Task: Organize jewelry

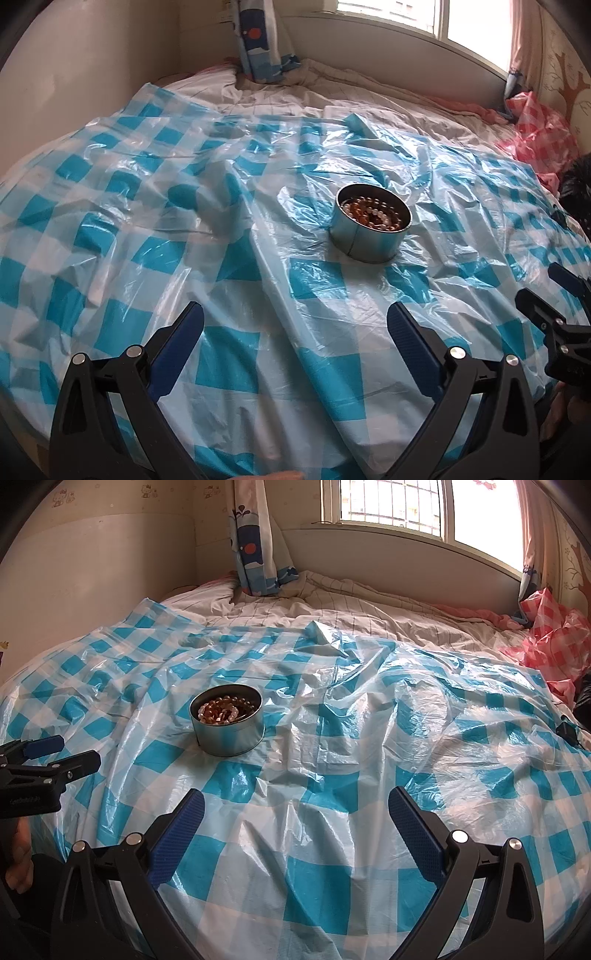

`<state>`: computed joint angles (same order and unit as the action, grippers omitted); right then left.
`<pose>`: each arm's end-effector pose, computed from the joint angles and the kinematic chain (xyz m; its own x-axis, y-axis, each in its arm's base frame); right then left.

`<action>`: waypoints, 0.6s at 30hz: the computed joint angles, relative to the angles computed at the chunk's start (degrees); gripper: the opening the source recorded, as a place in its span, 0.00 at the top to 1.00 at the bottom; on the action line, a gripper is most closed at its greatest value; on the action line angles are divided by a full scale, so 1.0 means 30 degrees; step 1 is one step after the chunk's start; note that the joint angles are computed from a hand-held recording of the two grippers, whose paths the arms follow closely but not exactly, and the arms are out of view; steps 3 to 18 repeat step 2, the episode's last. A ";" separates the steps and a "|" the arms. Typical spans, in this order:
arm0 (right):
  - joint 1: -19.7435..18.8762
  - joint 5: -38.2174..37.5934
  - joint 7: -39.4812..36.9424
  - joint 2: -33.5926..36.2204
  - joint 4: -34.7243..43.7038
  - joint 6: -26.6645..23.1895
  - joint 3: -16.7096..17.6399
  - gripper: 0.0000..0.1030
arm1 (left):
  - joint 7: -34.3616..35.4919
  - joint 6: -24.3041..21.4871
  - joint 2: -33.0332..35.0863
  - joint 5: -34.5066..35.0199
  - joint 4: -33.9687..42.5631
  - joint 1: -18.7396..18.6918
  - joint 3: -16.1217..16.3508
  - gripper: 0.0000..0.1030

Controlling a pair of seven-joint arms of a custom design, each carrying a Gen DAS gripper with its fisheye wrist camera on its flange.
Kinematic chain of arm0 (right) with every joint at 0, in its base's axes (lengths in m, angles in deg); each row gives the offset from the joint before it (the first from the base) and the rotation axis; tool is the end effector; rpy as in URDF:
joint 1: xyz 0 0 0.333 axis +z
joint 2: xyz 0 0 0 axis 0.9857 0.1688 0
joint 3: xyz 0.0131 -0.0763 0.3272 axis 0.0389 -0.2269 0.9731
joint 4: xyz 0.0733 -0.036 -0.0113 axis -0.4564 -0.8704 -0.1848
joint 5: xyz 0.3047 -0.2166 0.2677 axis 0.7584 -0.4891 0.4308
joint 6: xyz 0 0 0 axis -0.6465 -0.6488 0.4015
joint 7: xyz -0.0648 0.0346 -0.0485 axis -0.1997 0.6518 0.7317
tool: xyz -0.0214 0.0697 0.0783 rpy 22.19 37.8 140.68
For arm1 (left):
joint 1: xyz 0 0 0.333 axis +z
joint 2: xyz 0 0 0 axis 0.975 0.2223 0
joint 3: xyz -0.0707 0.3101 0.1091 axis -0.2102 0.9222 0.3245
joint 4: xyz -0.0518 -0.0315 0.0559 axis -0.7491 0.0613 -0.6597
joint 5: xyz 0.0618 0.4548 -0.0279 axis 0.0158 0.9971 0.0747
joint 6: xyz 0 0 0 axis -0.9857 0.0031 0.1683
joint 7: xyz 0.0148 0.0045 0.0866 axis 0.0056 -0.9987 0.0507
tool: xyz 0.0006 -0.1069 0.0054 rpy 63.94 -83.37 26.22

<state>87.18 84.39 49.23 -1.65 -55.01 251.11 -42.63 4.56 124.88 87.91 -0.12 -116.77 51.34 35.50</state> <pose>0.6846 0.1588 0.4463 0.4416 -0.8960 -0.0465 -0.5767 -0.2438 -0.7798 0.6272 -0.3999 0.4590 0.3164 -0.9485 0.0139 -0.6804 -0.2371 -0.6934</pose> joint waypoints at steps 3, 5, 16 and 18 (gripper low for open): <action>0.0008 -0.0063 0.0058 0.0015 0.0035 -0.0046 -0.0024 0.07 | -0.0080 -0.0245 0.0015 0.0018 0.0052 -0.0048 0.0011 0.07; 0.0008 -0.0063 0.0058 0.0015 0.0035 -0.0046 -0.0024 0.07 | -0.0080 -0.0245 0.0015 0.0018 0.0052 -0.0048 0.0011 0.07; 0.0008 -0.0063 0.0058 0.0015 0.0035 -0.0046 -0.0024 0.07 | -0.0080 -0.0245 0.0015 0.0018 0.0052 -0.0048 0.0011 0.07; 0.0008 -0.0063 0.0058 0.0015 0.0035 -0.0046 -0.0024 0.07 | -0.0080 -0.0245 0.0015 0.0018 0.0052 -0.0048 0.0011 0.07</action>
